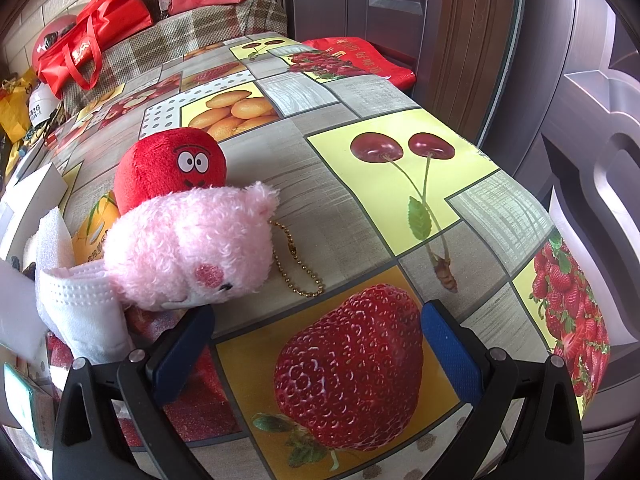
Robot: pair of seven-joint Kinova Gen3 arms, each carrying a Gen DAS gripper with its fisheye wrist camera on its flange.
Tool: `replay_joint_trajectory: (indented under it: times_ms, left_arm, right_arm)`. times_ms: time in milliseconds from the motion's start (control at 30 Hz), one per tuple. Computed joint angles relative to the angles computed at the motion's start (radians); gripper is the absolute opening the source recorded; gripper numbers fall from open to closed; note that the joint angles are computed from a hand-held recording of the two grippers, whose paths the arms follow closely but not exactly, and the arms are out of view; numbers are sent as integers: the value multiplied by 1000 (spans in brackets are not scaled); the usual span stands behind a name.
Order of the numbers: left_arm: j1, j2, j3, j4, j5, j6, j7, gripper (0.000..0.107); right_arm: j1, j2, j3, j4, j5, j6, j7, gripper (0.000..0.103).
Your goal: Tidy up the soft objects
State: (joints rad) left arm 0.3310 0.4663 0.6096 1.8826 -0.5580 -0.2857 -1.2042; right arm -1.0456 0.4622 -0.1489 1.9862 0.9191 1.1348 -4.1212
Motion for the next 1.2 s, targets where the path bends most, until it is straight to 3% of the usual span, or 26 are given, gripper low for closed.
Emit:
replay_joint_trajectory:
  times_ms: [67, 133, 200, 367, 500, 600, 667, 733, 800, 967, 1033, 1133, 1200]
  left_arm:
    - [-40, -32, -17, 48, 19, -61, 24, 103]
    - [-45, -54, -53, 72, 25, -86, 44, 103]
    - [-54, -64, -66, 83, 7, -77, 77, 103]
    - [-81, -39, -9, 82, -104, 15, 131, 103]
    - [-31, -29, -3, 63, -98, 130, 58, 103]
    - [-19, -12, 25, 54, -88, 189, 8, 103]
    - [12, -8, 7, 40, -61, 219, -19, 103]
    - [36, 4, -5, 20, -34, 253, -43, 103]
    - [39, 23, 10, -4, -11, 298, -66, 103]
    - [57, 47, 31, -47, 37, 384, -141, 103]
    - [93, 41, -5, -58, 62, 400, -152, 103]
    - [168, 33, -91, -74, 96, 421, -150, 103]
    - [158, 40, -72, -82, 125, 435, -187, 103]
  right_arm:
    - [18, -1, -24, 5, 13, 4, -7, 103]
    - [75, 5, -100, 0, 33, 35, -23, 103]
    - [107, 5, -135, -7, 24, 40, -11, 103]
    - [127, 0, -155, -2, 20, 27, -15, 103]
    - [-3, -24, -59, 73, 56, 0, -161, 103]
    - [-142, -63, -21, 143, 105, 59, -283, 103]
    - [-228, -52, -42, 191, 181, 140, -360, 103]
    - [-253, -23, -106, 227, 260, 207, -385, 103]
    - [-241, -12, -158, 246, 318, 212, -356, 103]
    - [-221, -22, -183, 259, 514, 54, -186, 103]
    - [-176, 0, -219, 222, 570, 9, -105, 103]
    - [-84, 60, -263, 141, 563, -29, 17, 103]
    - [-31, 83, -301, 89, 515, -31, 98, 103]
